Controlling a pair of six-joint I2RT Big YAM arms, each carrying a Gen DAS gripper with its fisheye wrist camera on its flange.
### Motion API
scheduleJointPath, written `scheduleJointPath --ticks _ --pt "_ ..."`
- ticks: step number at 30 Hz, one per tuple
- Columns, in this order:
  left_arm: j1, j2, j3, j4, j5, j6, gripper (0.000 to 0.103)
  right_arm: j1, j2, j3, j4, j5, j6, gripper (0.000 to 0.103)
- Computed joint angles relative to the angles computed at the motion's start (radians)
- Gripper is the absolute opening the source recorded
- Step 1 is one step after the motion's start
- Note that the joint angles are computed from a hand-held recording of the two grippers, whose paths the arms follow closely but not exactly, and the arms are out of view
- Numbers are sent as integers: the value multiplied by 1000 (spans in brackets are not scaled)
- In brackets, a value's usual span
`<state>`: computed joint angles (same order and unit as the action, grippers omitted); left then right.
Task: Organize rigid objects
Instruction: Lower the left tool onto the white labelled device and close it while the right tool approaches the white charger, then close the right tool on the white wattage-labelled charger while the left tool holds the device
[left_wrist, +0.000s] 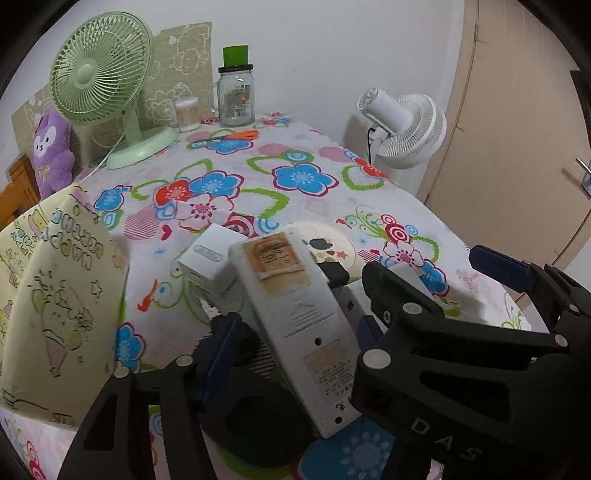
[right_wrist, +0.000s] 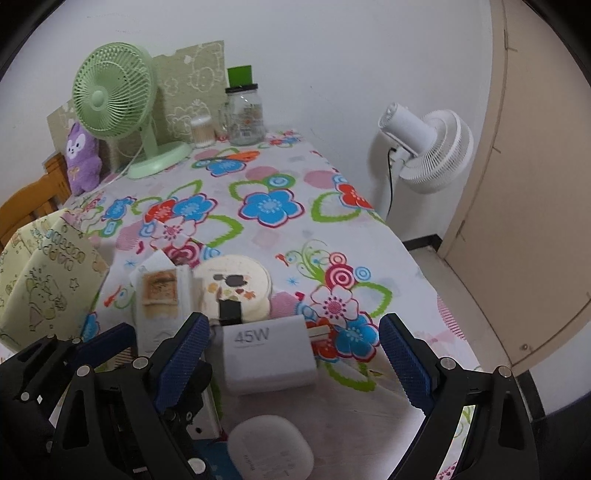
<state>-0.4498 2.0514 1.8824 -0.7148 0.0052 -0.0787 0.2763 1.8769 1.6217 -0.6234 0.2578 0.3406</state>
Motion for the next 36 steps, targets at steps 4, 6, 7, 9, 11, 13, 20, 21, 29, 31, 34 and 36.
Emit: scheduleJointPath --ticks 4,6,7,9,11,13,20,21,29,31,34,36 --pt "-11 7 2 18 -36 1 60 -8 9 3 -7 -12 7 95" --pt "-13 9 1 24 -46 1 58 -10 12 3 -8 -17 8 95" --pt "-13 12 2 26 -46 -2 58 -11 13 2 -7 -21 10 95" --pt "-13 12 0 33 -49 -6 56 -15 18 5 -11 -38 18 95" --pt "-13 9 -7 42 -50 1 55 -17 22 7 -8 -50 20 95" --pt "-12 9 -8 44 -56 8 54 -15 25 10 -7 -46 16 95" --pt "-6 48 52 -36 -44 -13 52 -12 62 58 -60 -63 27 92" --pt "-7 47 46 -24 -48 -13 52 -13 72 70 -78 -75 31 90" --pt "-5 56 53 -23 -26 -8 46 -19 79 63 -50 -128 57 77" --pt "-5 55 52 -22 -24 -5 46 -18 80 65 -51 -126 57 76" --pt "-3 53 50 -22 -12 -9 46 -16 79 67 -56 -121 66 76" --pt "-2 47 46 -20 -9 -9 45 -16 74 63 -50 -122 72 73"
